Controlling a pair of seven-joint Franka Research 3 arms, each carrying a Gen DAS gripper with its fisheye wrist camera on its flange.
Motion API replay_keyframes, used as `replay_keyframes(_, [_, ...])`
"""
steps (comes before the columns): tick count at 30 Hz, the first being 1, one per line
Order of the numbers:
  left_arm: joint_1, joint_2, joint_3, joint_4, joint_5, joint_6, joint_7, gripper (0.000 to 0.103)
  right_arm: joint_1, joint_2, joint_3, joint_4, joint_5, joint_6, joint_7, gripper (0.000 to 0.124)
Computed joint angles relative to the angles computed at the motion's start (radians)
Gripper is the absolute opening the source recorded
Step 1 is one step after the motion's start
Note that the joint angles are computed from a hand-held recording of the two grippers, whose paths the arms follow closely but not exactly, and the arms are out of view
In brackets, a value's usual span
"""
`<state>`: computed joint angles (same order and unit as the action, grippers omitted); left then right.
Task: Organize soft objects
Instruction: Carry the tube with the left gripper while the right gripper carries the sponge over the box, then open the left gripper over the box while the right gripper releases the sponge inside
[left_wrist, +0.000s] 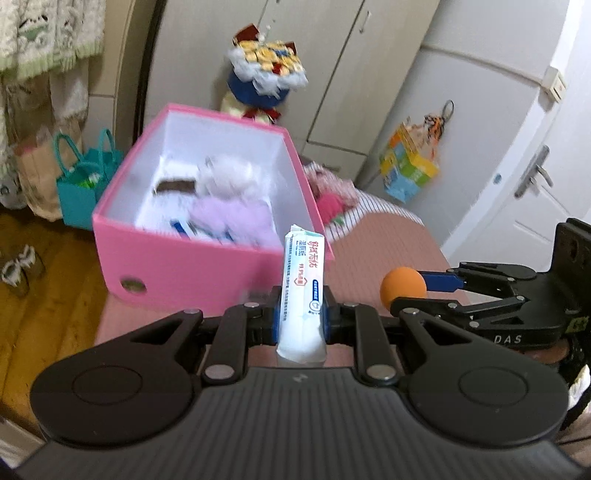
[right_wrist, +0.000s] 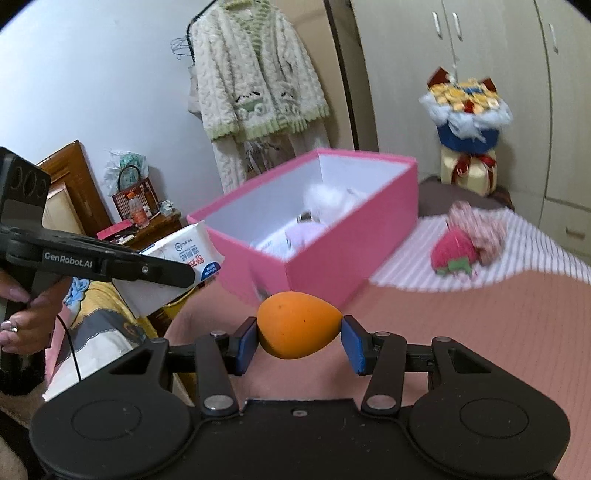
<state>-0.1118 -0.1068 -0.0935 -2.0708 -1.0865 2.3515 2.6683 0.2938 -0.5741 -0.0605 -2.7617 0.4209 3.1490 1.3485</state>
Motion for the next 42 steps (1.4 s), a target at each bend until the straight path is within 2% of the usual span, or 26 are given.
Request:
replay_keyframes(4, [0.005, 0.063, -0.011, 0.086, -0.004, 0.021, -0.002, 0.018, 0.032, 0.080, -0.033, 0.080, -0.016, 0.040, -0.039, 0.054])
replay_keyframes(10, [0.025, 0.203, -0.065, 0.254, 0.046, 0.080, -0.076, 0.018, 0.082, 0.229, -0.106, 0.237, -0.023, 0.078, -0.118, 0.054])
replay_keyframes(14, [0.028, 0.297, -0.112, 0.349, 0.132, 0.175, -0.159, 0.018, 0.101, 0.338, -0.149, 0.347, -0.009, 0.093, -0.175, 0.054])
replay_keyframes(16, [0.022, 0.355, -0.129, 0.407, 0.208, 0.213, -0.225, 0.018, 0.067, 0.400, -0.132, 0.412, -0.011, 0.071, -0.194, 0.054])
replay_keyframes(18, [0.015, 0.415, -0.138, 0.471, 0.287, 0.214, -0.308, 0.018, 0.049, 0.459, -0.127, 0.477, 0.005, 0.036, -0.220, 0.054])
replay_keyframes(19, [0.011, 0.438, -0.141, 0.497, 0.324, 0.214, -0.345, 0.018, 0.012, 0.485, -0.102, 0.503, -0.025, 0.023, -0.203, 0.054])
replay_keyframes(21, [-0.007, 0.484, -0.140, 0.547, 0.412, 0.230, -0.420, 0.018, -0.122, 0.533, -0.012, 0.539, -0.258, 0.015, -0.013, 0.054])
replay_keyframes(22, [-0.019, 0.508, -0.136, 0.573, 0.460, 0.237, -0.459, 0.018, -0.163, 0.550, 0.010, 0.556, -0.355, 0.009, 0.065, 0.054])
replay_keyframes(23, [-0.024, 0.526, -0.136, 0.594, 0.497, 0.235, -0.486, 0.018, -0.181, 0.568, 0.018, 0.578, -0.389, -0.006, 0.086, 0.054])
replay_keyframes(26, [-0.027, 0.575, -0.145, 0.661, 0.581, 0.203, -0.552, 0.018, -0.195, 0.611, 0.032, 0.638, -0.303, -0.060, -0.013, 0.055])
replay_keyframes(30, [-0.029, 0.628, -0.158, 0.732, 0.675, 0.184, -0.642, 0.019, -0.192, 0.659, 0.025, 0.696, -0.318, -0.101, -0.043, 0.055])
replay_keyframes(33, [-0.024, 0.657, -0.171, 0.764, 0.727, 0.190, -0.703, 0.020, -0.180, 0.682, 0.010, 0.718, -0.340, -0.108, -0.026, 0.058])
replay_keyframes(36, [0.009, 0.657, -0.212, 0.751, 0.740, 0.221, -0.722, 0.024, -0.198, 0.679, 0.036, 0.710, -0.265, -0.078, -0.082, 0.068])
replay_keyframes(38, [0.040, 0.642, -0.246, 0.721, 0.736, 0.250, -0.702, 0.025, -0.222, 0.666, 0.071, 0.698, -0.162, -0.062, -0.166, 0.070])
replay_keyframes(40, [0.069, 0.620, -0.272, 0.686, 0.721, 0.267, -0.680, 0.026, -0.252, 0.644, 0.120, 0.686, 0.016, -0.049, -0.313, 0.070])
replay_keyframes(42, [0.099, 0.599, -0.298, 0.658, 0.692, 0.273, -0.643, 0.026, -0.255, 0.615, 0.140, 0.672, 0.192, -0.044, -0.449, 0.070])
